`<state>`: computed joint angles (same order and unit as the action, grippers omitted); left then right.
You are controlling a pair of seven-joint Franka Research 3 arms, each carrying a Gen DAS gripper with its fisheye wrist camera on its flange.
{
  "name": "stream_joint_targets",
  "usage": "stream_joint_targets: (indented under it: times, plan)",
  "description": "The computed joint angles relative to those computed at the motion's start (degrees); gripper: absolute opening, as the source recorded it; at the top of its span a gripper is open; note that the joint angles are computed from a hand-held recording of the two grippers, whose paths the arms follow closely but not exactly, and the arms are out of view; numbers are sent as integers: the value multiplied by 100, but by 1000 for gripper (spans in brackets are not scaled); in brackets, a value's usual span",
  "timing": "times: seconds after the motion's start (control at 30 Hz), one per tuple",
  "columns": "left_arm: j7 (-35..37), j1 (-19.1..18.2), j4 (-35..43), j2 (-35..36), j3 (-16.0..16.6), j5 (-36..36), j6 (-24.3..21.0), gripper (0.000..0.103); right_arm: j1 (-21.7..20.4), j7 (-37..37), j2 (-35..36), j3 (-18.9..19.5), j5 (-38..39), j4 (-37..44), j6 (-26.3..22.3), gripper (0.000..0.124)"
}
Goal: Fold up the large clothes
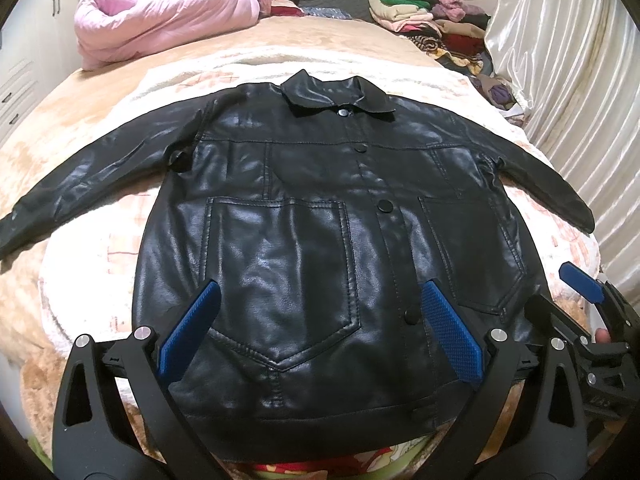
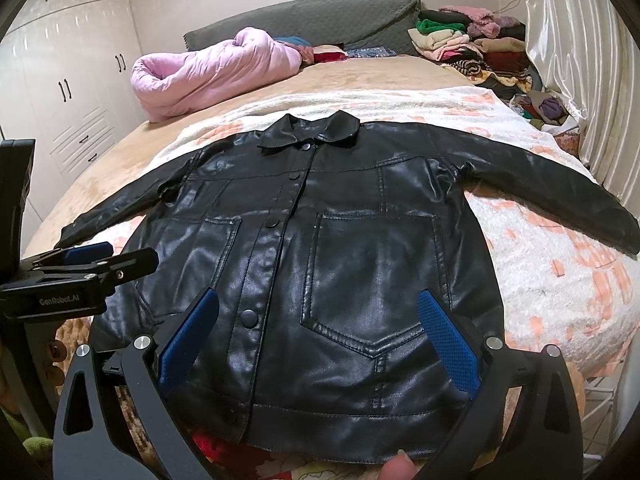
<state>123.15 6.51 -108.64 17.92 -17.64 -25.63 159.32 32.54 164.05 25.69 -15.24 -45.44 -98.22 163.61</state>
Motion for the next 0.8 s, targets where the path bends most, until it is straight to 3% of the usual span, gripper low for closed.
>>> stream_joint_targets:
  times: [0.3, 0.8]
  plan:
    - [-11, 54, 253, 198, -53, -66, -80, 94, -103, -379, 166, 70, 332, 306, -77, 99]
    - [-752, -5, 1349, 877, 46, 616, -458, 94, -298, -1246, 764, 68, 1290, 1393, -588, 99]
